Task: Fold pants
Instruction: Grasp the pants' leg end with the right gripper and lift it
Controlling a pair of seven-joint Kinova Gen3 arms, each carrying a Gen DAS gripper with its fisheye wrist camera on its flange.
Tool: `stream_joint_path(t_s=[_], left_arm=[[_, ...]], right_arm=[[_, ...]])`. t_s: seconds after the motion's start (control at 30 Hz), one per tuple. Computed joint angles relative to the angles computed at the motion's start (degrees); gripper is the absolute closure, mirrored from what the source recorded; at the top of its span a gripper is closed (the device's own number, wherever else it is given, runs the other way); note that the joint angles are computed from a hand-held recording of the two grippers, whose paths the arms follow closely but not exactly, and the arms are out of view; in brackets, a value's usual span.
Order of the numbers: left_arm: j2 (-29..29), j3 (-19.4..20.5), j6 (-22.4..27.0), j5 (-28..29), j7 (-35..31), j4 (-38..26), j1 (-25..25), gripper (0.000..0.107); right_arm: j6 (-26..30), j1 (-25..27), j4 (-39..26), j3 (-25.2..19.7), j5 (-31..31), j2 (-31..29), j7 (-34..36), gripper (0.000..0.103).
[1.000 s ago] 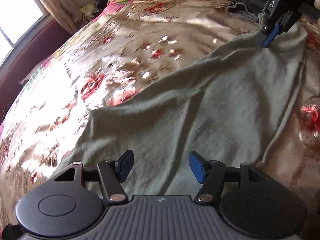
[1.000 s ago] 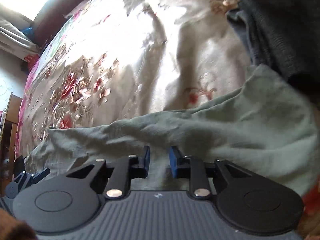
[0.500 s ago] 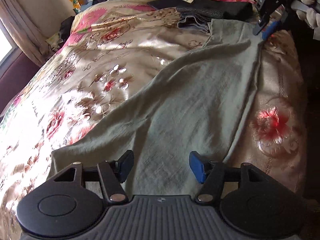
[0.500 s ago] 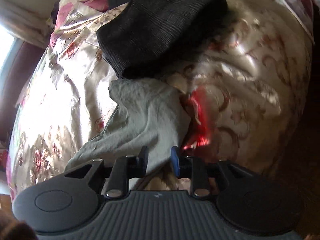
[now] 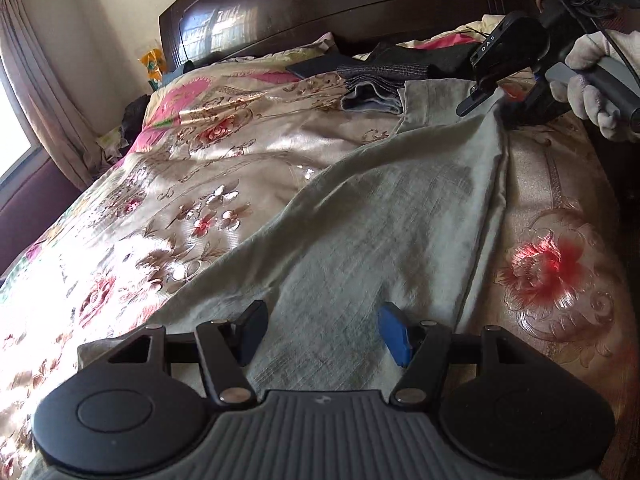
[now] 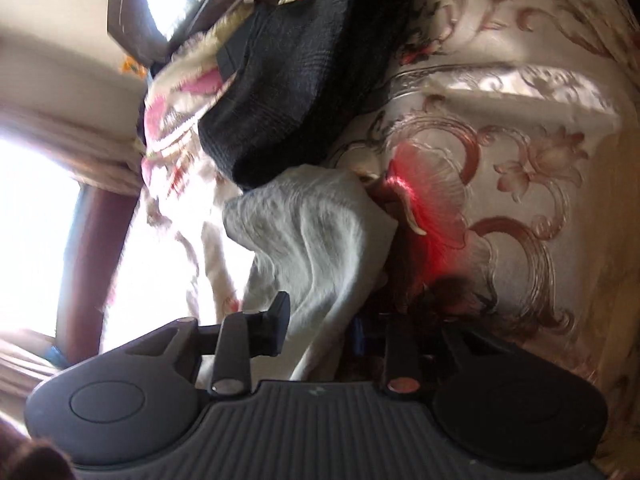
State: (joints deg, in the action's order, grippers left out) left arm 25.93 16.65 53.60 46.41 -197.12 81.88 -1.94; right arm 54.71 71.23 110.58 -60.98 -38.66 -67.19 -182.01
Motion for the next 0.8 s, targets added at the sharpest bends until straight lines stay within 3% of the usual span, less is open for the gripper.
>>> stream_joint_path(t_s=[0.07, 0.17, 0.23, 0.3, 0.4, 0.47, 0.57, 0.63, 0.8], left_arm=[[-1.3, 1.1, -2.9, 2.9, -4.5, 3.4, -1.2, 0.033], [-3.5, 1.5, -7.2, 7.6, -11.0, 8.8, -1.9, 0.032], [-5.5, 3.2, -11.0, 9.0, -13.9, 12.1, -2.7, 0.032], [-7.1, 0.6, -11.7, 9.2, -13.0, 13.2, -0.2, 0.032], [-8.4, -1.3, -12.7, 7.4, -8.5, 13.7, 2.6, 0.032], [-9.1, -1.7, -14.6, 6.5, -5.1, 14.4, 4.2, 0.032], [-9.6, -1.4, -14.7, 6.1, -2.6, 14.7, 4.7, 0.032], [-9.7, -0.8, -14.3, 7.8, -4.3, 15.4, 4.0, 0.032], [-8.7, -1.5, -14.3, 6.4, -1.4, 14.5, 5.7, 0.032]], right_arm=[[-2.6, -1.1, 1.1, 1.0, -0.3, -3.6, -1.3, 0.094], [-3.9, -0.5, 2.7, 2.6, 0.8, -10.8, -4.3, 0.094], [-7.1, 0.0, 6.2, 2.7, -1.8, -13.7, -7.2, 0.090], [-11.7, 0.0, 9.8, 1.3, -5.7, -13.8, -8.0, 0.089], [-16.8, -1.0, 11.2, -2.3, -5.7, -8.5, -4.1, 0.089], [-18.3, -2.9, 12.3, -1.3, -6.1, -8.0, -4.8, 0.094], [-14.3, -4.1, 10.0, 4.0, -1.0, -13.1, -7.0, 0.098], [-11.8, -3.6, 6.5, 5.8, 3.7, -13.6, -3.9, 0.098], [-6.7, -0.3, 0.7, 2.1, 5.7, -4.5, 0.3, 0.098]])
